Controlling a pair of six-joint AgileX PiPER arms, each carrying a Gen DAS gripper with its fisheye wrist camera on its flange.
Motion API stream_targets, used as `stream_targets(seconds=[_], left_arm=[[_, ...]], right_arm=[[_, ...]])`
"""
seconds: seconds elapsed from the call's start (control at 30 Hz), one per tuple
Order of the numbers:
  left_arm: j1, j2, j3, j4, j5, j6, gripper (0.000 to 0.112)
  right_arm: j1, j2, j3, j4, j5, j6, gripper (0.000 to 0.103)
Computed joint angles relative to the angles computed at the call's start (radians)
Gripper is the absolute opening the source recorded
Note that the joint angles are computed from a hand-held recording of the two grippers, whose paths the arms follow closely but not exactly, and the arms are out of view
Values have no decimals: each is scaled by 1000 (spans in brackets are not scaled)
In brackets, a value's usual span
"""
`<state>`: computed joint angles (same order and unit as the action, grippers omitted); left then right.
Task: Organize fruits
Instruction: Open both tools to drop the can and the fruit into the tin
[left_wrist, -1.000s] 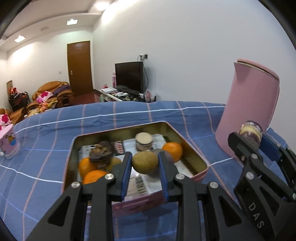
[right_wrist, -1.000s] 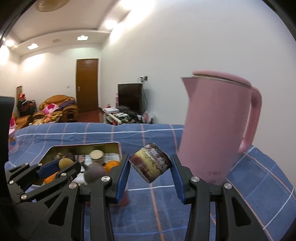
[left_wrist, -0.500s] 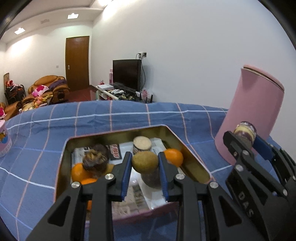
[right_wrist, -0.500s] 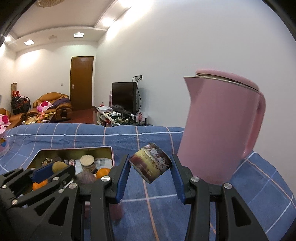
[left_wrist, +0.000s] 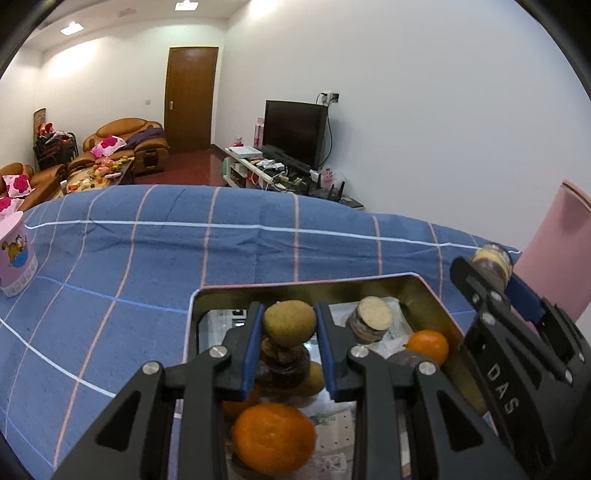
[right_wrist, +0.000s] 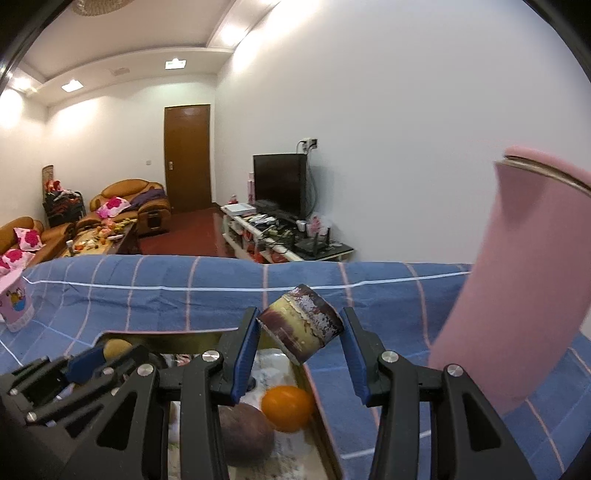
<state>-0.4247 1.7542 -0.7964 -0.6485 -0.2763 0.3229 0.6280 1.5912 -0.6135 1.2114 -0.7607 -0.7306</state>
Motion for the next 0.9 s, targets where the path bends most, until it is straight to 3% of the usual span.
stream_targets(seconds=[0.2,0.47,0.67,0.73,0.9], left_arm=[[11,15,-30,-100,11,124,30],[-59,44,-54,-473,-109,573,30],[-70,53,-60,-554,-132,668,30],[-79,59,-61,-583,-155,701,30],[-87,64,-71,-658,-167,782,32]], right_arm=[[-73,48,-68,-44,163,-5,46],[-159,99,-127,-56,379,-27,46],[-195,110,-141,-109,459,-13,46],[-215,111,-142,-196,502,61,46],[-214,107,-133,-233,510,81,47]])
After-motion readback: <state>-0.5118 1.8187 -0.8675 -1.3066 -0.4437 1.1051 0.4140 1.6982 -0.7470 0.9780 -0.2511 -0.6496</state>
